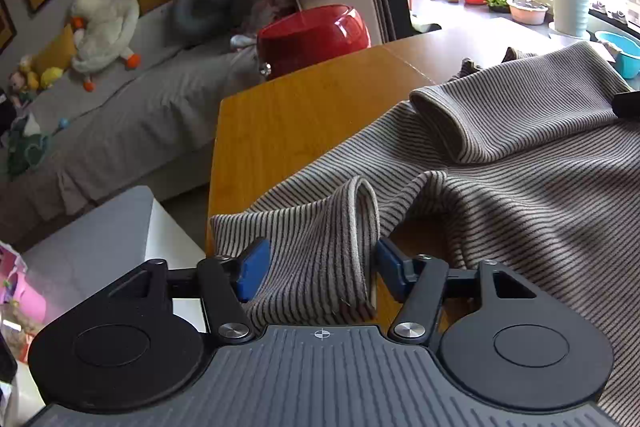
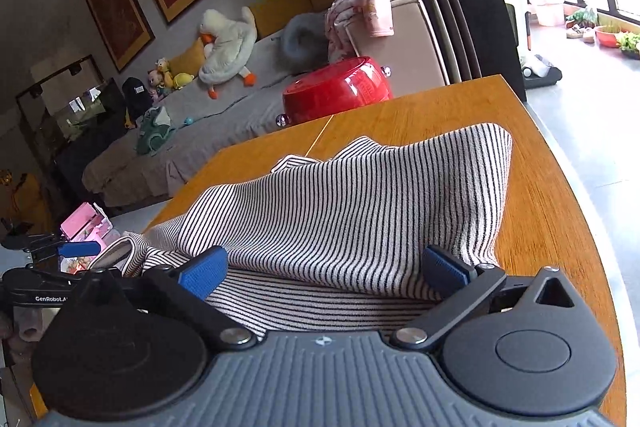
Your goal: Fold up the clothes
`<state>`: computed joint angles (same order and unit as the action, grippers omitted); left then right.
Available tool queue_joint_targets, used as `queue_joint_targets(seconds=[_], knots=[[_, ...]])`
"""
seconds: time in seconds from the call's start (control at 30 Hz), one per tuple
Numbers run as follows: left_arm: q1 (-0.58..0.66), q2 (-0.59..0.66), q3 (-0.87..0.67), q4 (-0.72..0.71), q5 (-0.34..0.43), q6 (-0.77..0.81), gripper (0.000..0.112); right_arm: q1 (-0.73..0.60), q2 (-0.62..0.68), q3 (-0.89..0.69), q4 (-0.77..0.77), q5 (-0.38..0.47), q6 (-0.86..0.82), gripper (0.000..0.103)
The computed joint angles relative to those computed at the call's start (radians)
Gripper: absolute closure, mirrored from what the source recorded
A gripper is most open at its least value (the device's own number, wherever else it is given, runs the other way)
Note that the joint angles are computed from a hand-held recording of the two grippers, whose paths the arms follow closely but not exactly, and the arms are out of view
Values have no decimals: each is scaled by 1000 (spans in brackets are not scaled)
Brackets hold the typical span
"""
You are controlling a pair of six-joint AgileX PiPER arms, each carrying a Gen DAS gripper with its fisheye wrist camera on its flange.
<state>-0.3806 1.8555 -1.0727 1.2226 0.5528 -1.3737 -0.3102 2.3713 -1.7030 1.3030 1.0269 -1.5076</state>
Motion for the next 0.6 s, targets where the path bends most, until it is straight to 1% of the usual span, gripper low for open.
queue_joint_targets(seconds=[0.03,0.07,0.17,0.27,0.33,0.4,0.5,0.6], knots=[[11,0,-1,-12,-12,3,78,2,3,-6,-9,3,5,0],[16,-2,-1,-9,-19,-5,83,2,4,-10,-16,8,9,0],[16,-14,6,26,-27,-52,91,-3,16,-35,-38,31,36,0],[11,-39,2,66,-39,-90,93,-1,23,-54,-60,42,52,0],[12,-61,-16,62,-56,-80,93,-4,29,-63,-63,59,51,0],[3,-77,-48,59,-57,-58,93,-21,58,-102,-55,108,78,0],[-23,-79,-132,39,-48,-4,93,-39,100,-155,-35,164,131,0],[-56,-51,-247,0,-47,68,93,-37,91,-138,-27,155,120,0]])
